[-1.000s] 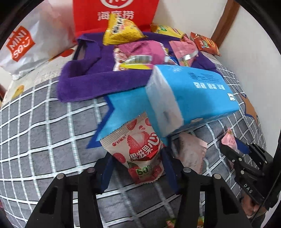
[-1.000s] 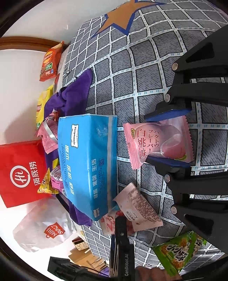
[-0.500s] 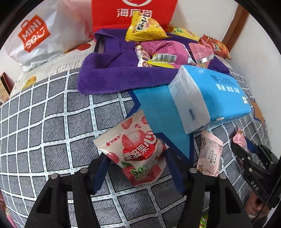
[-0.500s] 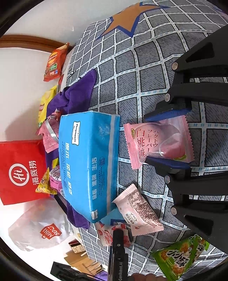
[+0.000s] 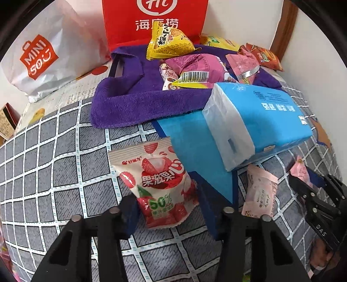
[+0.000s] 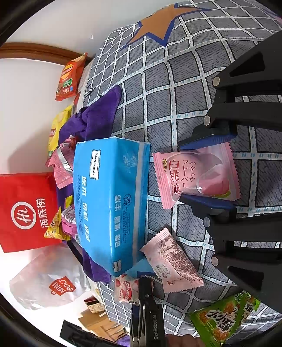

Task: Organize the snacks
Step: 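Grasp the pink strawberry packet with the left tool while the right tool grasps a pink candy packet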

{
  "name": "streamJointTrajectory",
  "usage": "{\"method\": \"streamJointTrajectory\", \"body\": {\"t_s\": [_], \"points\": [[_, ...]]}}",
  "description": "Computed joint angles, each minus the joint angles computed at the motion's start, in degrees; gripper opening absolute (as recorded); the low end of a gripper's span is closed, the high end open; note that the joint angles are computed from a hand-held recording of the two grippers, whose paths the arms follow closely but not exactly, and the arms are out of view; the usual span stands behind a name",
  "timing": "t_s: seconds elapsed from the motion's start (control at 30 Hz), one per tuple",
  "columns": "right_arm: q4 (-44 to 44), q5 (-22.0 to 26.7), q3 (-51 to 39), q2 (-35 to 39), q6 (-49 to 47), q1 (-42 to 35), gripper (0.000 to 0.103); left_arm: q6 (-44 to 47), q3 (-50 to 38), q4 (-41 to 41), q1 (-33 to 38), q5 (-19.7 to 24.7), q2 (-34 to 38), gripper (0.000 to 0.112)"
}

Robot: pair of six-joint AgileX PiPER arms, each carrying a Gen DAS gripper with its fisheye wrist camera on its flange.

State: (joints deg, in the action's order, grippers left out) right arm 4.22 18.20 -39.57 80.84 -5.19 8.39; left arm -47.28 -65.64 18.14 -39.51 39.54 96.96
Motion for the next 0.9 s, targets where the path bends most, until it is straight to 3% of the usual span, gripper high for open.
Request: {"method": "streamJointTrajectory", "body": {"t_s": [0.2, 0.33, 0.47, 0.6, 0.67, 0.8, 0.9], "points": [[0.34, 0.43, -0.96, 0.72, 0.00, -0.21, 0.039, 2.40, 4.08, -2.87, 1.15, -2.31, -3.87, 0.026], [2.17, 0.72, -1.15, 0.83, -1.74, -0.65, 0.039, 2.05, 4.60, -2.81, 0.87, -1.96, -4.48, 0.025], [1.45, 0.54, -1.01, 0.80, -1.16, -0.49, 0.039, 1.37, 4.96, -3.17, 0.87, -1.63, -4.68, 0.029], [1.60, 0.60, -1.01, 0.84, -1.17, -0.45, 0.039, 1.53, 4.87, -3.43, 0.78, -2.26, -3.86, 0.052], [1.18, 0.49, -0.95, 0.81, -0.72, -0.34, 0.039, 0.95, 4.33, -2.77, 0.17, -2.22, -3.24, 0.058], [1.08, 0.52, -0.95, 0.78, -0.81, -0.36, 0.039, -5.31, 2.71, 4.54, -3.02, 0.31, -1.25, 0.059], [1.96, 0.47, -0.85, 0.73, -1.75, -0.60, 0.039, -8.47, 1.80, 8.55, -4.77, 2.01, -0.52, 0.043]]}}
